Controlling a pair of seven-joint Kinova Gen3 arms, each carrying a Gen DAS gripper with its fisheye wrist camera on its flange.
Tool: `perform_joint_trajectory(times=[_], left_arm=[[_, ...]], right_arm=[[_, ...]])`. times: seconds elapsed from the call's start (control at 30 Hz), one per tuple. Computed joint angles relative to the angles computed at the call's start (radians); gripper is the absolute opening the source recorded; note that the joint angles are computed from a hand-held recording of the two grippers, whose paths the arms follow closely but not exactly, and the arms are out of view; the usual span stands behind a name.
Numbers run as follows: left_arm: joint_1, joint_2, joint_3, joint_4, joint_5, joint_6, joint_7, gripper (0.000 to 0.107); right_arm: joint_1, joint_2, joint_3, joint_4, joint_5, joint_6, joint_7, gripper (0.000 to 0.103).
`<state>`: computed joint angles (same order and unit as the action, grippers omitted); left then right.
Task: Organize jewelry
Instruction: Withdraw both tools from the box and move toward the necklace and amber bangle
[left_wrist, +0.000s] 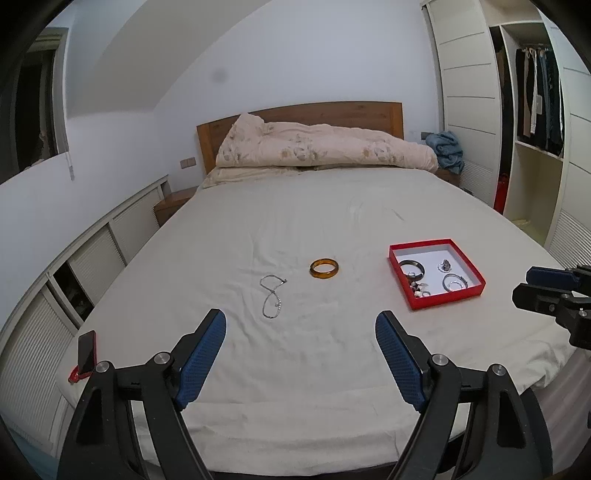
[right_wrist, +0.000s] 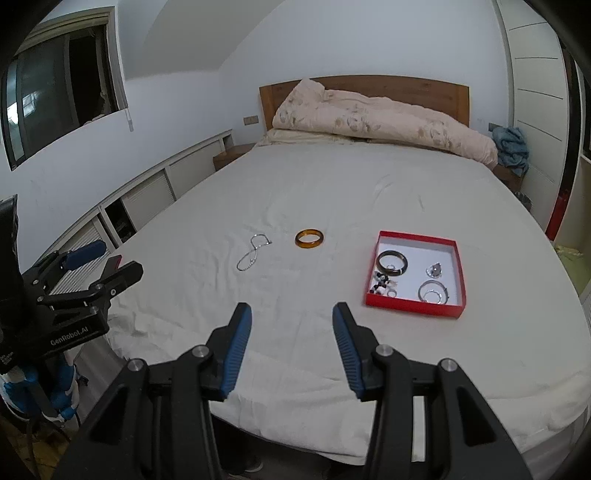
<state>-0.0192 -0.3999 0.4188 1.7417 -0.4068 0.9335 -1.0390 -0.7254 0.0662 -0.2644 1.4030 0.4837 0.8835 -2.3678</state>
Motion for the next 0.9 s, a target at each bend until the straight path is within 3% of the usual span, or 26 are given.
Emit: perform_joint_trajectory(times=[0.33, 0.9], left_arm=[[-0.002, -0.006, -0.003, 0.008, 0.007, -0.001, -0.001, 0.083], [-0.014, 0.048, -0.098, 0.055, 0.046, -0.045, -0.012, 0.083]], right_arm=[[-0.006, 0.000, -0.003, 0.002, 0.008, 0.006, -0.010, 0.044], [-0.010, 0.076, 0.031, -0.076, -0.042, 0.021, 0.068, 0.044]])
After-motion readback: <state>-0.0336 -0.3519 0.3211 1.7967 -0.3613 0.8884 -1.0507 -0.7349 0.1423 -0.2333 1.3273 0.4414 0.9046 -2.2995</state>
